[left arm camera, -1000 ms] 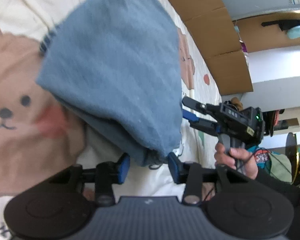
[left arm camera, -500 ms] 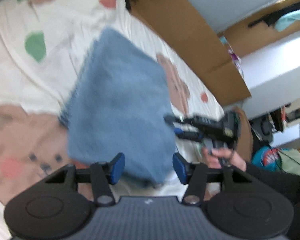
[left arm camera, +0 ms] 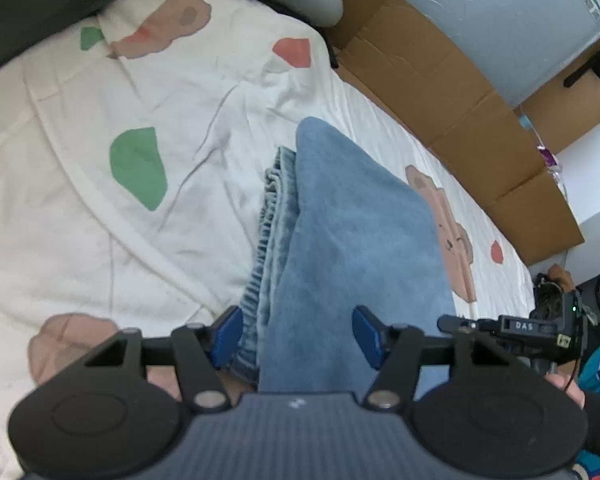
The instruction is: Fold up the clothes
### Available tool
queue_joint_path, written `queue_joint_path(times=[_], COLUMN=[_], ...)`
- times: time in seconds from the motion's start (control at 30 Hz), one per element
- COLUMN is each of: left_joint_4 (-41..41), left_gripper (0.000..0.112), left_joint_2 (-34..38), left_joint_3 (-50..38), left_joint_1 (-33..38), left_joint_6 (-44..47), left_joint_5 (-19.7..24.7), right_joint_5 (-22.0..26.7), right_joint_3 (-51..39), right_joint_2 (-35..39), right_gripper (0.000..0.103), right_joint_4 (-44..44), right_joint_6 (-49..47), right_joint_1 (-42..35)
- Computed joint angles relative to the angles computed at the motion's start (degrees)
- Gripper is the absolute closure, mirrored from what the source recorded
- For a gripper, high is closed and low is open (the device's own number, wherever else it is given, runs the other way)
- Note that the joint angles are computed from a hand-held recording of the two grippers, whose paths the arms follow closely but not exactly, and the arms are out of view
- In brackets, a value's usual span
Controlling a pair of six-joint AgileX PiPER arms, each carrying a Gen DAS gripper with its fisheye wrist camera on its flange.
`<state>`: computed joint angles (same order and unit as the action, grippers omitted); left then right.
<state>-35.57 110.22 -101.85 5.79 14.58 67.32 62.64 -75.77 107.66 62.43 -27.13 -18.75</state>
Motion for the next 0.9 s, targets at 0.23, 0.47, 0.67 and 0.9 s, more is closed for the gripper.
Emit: queue_joint_path(times=[0.23,0.47,0.67,0.9], left_joint_4=[-3.5,-8.7,-9.7,-11.6], left_gripper=[0.057,0.059,0.067,0.068], left_joint_2=[4.3,6.3,7.2,7.1], left_joint_3=[-1.3,0.9,0.2,1.6], left_joint_1=[0.0,1.4,1.7,0.1], left_joint_6=[-0.1,1.4,1.0,1.2], left_joint_5=[-1.5,-2.8,-1.3,-1.3], right_joint_5=[-0.3,0.4,0.8,3.1], right_joint_3=[-1.3,-2.7,-4.3,-5.1], right_joint_2=[2.6,3.1,0.8,-2.0], right_gripper=[0.058,0.080,0.086,0.087], right_joint_4=[1.8,1.7,0.0,-3.2], right_joint_6=[-0.5,-1.3,1.2,3.9], right_joint_1=[0.8,1.0,1.2,-1.1])
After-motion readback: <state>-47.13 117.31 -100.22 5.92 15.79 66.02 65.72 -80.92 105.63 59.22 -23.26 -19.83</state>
